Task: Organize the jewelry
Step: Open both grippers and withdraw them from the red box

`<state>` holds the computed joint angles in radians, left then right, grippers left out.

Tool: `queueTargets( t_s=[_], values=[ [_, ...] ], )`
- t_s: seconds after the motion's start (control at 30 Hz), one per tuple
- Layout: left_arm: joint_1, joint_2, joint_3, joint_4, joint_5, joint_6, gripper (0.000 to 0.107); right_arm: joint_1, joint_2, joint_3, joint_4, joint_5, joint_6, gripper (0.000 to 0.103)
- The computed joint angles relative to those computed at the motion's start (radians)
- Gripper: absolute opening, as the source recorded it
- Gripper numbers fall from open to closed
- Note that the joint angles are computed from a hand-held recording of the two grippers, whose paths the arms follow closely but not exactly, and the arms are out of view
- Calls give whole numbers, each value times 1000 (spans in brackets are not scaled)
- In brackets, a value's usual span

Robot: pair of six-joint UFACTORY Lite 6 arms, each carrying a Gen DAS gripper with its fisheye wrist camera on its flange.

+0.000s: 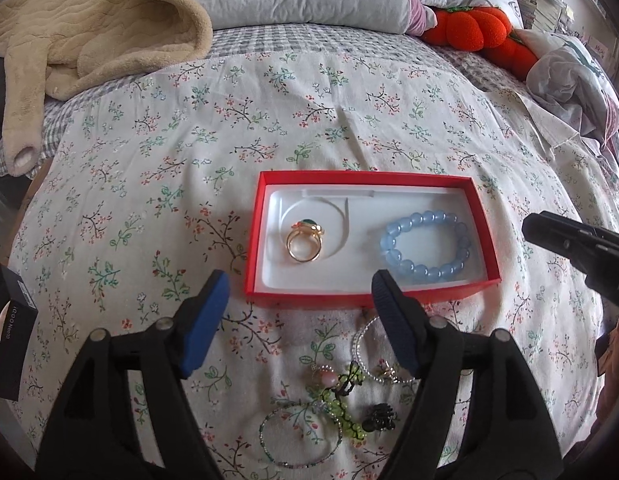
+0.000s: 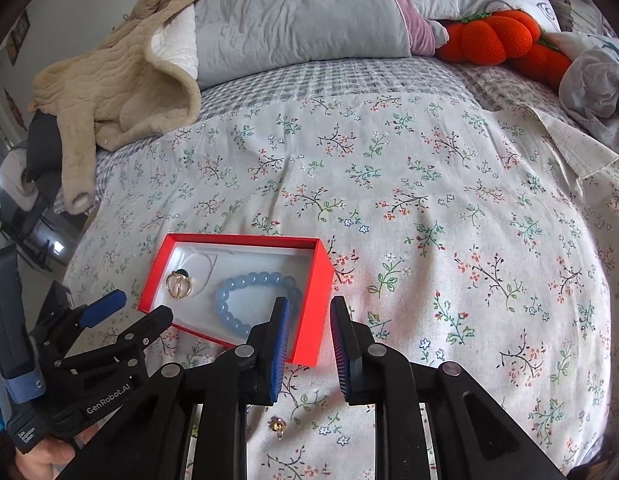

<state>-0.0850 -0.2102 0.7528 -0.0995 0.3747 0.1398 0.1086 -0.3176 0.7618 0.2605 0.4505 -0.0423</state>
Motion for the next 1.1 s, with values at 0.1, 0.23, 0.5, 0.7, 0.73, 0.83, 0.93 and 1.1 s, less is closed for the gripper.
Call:
queueTargets(
  t_s=[0.1, 0.23, 0.5, 0.7, 0.73, 0.83, 0.93, 1.1],
  values=[
    [-2, -49, -32, 38, 43, -35, 80, -20, -93, -64, 33, 9, -41, 79],
    [27, -111, -79, -20, 94, 40, 82, 20, -164, -108, -109, 37, 66, 82],
    [104, -213, -155, -109, 146, 167, 83, 90, -288, -207, -277, 76, 233, 82],
    [108, -264, -226, -53, 119, 170, 83, 121, -321, -279, -302, 71, 243, 83],
    [120, -268, -237, -78, 117, 203, 83, 121, -321, -292, -297, 64, 228, 83],
    [135, -285, -279, -98, 104, 251, 83, 106, -318, -327, -278, 53, 208, 83],
    [146, -283, -308, -132, 95, 319, 83, 76, -314, -346, -226, 48, 167, 83],
    [191, -279, -341, -238, 110, 494, 83, 66, -319, -373, -198, 50, 153, 83]
  ],
)
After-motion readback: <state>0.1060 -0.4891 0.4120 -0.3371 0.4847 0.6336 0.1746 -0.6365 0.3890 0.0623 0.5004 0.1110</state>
